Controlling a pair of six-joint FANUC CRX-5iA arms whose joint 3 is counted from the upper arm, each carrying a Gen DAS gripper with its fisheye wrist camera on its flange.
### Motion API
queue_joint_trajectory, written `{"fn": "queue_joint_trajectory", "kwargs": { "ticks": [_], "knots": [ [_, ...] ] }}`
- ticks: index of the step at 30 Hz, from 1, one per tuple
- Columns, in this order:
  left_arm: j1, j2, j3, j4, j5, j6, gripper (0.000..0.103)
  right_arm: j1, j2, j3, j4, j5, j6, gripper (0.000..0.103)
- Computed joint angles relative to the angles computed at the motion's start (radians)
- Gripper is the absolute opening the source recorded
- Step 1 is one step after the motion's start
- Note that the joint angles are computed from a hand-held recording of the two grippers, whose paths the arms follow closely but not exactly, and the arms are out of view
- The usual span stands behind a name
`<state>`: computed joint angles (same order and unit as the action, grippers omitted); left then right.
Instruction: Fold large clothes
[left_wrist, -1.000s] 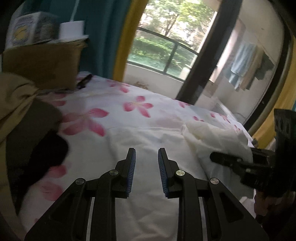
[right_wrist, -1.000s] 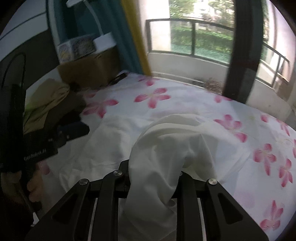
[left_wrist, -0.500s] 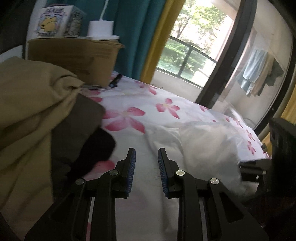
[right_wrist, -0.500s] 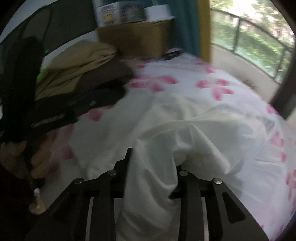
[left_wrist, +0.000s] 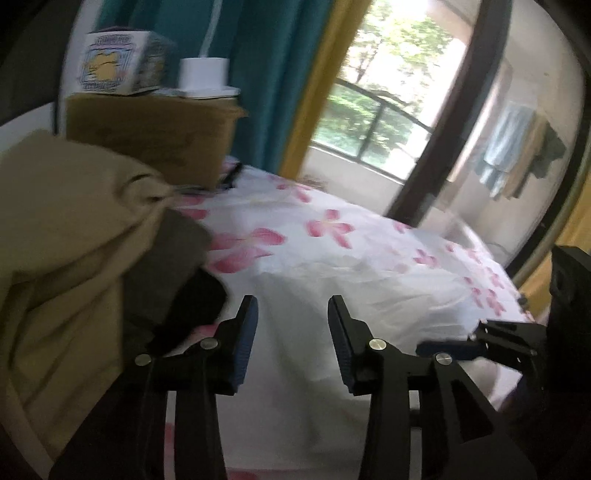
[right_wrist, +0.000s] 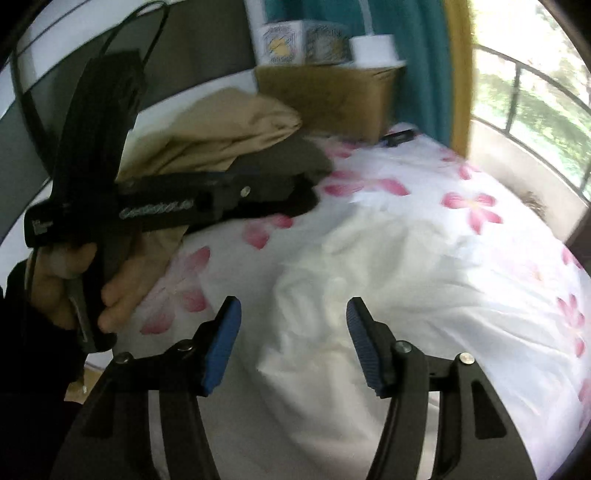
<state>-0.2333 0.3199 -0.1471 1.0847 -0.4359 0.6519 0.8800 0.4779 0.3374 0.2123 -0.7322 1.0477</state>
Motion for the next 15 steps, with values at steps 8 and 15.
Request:
{"fn": "queue_joint_trajectory", "kwargs": {
  "ticks": [8,15],
  "knots": [
    [-0.029,0.091,0.150,-0.182,-0.235,0.043,0.043,-0.025,-0.182,-0.322,0.364,0.109,-0.448,0.062],
    [-0.037,0.126,0.209,-0.443,-0.253,0.173,0.040,-0.058,-0.240,-0.454,0.449,0.042,-0.659,0.062]
  ]
}}
